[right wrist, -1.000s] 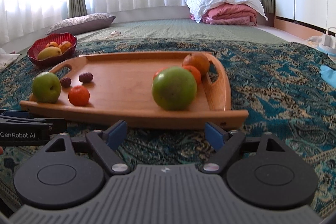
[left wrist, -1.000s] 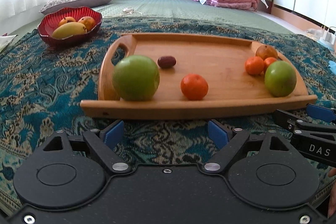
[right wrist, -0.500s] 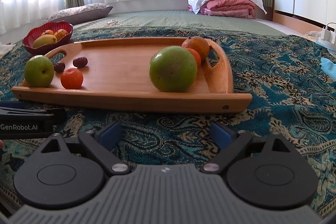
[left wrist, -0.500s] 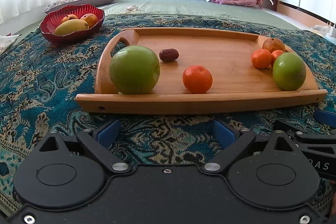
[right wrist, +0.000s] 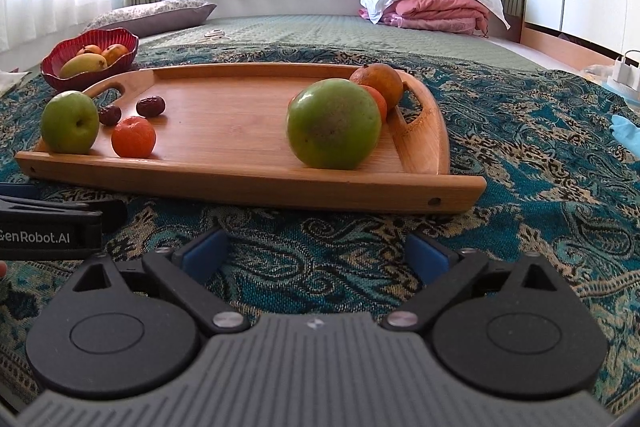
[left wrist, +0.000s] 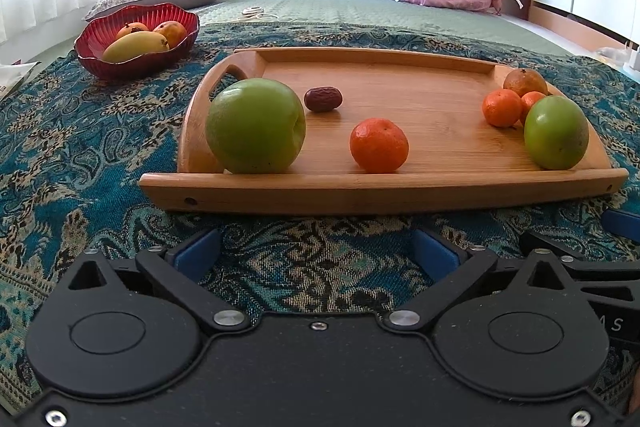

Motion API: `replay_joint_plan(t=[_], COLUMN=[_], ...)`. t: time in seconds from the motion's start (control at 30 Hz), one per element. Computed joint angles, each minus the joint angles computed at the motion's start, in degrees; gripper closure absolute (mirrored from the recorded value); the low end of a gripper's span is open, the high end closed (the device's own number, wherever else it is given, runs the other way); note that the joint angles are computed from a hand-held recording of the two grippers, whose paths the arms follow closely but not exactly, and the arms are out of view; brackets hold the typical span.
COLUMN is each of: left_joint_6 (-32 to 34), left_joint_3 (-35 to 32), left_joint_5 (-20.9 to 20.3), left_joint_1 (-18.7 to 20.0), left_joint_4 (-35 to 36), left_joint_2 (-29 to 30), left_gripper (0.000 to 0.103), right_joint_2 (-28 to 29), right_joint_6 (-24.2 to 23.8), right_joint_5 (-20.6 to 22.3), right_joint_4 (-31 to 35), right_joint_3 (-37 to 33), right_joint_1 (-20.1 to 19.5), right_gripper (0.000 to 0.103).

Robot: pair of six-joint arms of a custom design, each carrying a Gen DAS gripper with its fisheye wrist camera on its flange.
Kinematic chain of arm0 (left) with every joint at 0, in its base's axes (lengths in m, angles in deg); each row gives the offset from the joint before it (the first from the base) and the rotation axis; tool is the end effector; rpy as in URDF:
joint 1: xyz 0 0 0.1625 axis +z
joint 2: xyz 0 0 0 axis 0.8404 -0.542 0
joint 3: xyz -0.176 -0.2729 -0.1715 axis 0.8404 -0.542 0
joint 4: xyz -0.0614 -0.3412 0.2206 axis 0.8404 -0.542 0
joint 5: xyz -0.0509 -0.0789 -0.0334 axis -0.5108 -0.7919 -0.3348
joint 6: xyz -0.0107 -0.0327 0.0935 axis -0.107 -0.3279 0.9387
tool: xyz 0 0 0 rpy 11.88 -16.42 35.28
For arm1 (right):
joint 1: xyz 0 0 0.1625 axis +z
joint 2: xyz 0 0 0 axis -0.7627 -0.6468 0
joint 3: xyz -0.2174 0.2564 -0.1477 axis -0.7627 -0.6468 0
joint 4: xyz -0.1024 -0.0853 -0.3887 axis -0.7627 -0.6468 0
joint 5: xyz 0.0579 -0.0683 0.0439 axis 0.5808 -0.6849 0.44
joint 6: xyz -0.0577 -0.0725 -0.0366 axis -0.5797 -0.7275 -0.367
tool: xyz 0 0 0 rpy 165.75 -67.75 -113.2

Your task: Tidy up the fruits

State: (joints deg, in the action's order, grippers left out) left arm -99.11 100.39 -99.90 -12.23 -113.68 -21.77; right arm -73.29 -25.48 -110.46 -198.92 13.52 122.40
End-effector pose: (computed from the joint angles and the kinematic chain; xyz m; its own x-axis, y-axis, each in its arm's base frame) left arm -0.3668 -0.6906 -0.1446 -0.6582 -0.3419 -0.6708 0.4065 0.5886 -0.6988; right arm -0.0790 -0.7234 0.2661 -0.6474 -0.3734 0.6644 -0.7419 0.5085 -0.4371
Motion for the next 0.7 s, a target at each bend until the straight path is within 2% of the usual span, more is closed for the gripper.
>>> replay_joint_plan(t=[0.7], left_joint_6=[0.01], left_joint_3=[0.54], left_joint_5=[0.02], left_joint_1=[-0.04], left_joint_4=[-0.37], left_joint_2=[-0.17], left_gripper=[0.0], right_joint_2=[0.03], right_joint_6=[-0.28], right_joint_5=[0.52], right_joint_4=[-0.7], right_joint_3=[0.31], right_joint_1=[-0.23], right_gripper=[0.002])
